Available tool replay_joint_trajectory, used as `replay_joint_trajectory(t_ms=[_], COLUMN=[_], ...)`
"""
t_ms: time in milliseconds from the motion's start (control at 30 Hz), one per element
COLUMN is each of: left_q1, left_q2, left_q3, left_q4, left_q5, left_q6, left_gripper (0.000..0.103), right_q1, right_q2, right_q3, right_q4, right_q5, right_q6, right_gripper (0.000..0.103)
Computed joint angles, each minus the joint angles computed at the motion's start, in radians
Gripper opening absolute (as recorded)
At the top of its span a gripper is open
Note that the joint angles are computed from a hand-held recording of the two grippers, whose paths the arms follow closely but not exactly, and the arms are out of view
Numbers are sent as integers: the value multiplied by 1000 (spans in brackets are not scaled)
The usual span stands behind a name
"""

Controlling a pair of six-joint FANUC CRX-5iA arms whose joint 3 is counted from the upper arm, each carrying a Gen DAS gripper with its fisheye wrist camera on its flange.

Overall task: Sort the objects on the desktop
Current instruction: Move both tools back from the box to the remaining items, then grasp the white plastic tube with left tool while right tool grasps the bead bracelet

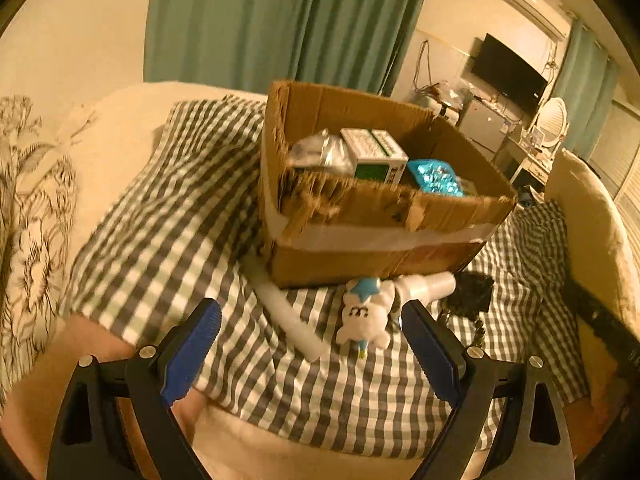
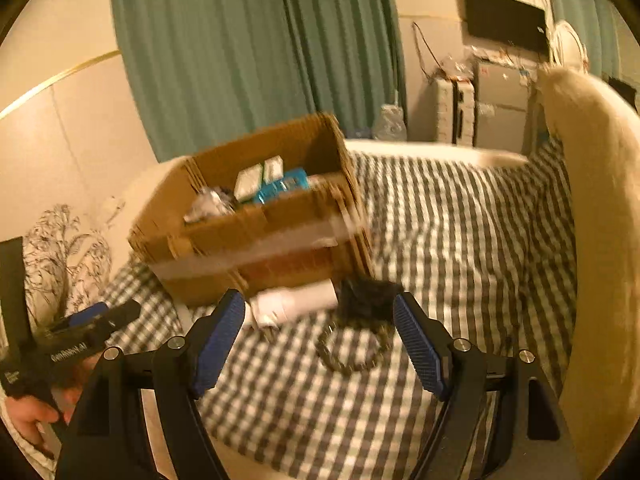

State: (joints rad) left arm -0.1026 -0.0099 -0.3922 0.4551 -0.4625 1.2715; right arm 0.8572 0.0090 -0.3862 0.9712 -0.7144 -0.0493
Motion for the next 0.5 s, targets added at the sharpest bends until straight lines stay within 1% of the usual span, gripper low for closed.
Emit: replay_joint_trajectory(t_ms=[33,67,133,200,267,300,433,500], left_q1=[-1,-5,-13,-23,-39,-45,-51,-52], left_q2=[1,7,17,29,46,54,84,99], left_q3=[-2,4,6,1,12,13,-21,-6], left_q4=[-17,-59,-104,-125,-180,-187,-63,-88], left_q5=[2,3,1,4,3,8,44,43], left_q6=[13,52,95,113,143,138,17,64], left_gripper=[94,94,94,94,94,94,94,94], right_q1=[-2,-5,-6,-8,-15,-20,-28,-29], right_q2=[-2,-2,9,26,39,45,74,98], right_q3=[-13,-27,-46,-49,-47,-44,-24,-1], right_q4=[-3,-4,-8,-43,-80,-100,-113,-140], right_q5=[6,9,-2,-9,-3,4,15,14], right_q6=[-20,-43,-71,-63,-51,-43,-9,30], right_gripper=[77,77,77,77,77,77,77,77])
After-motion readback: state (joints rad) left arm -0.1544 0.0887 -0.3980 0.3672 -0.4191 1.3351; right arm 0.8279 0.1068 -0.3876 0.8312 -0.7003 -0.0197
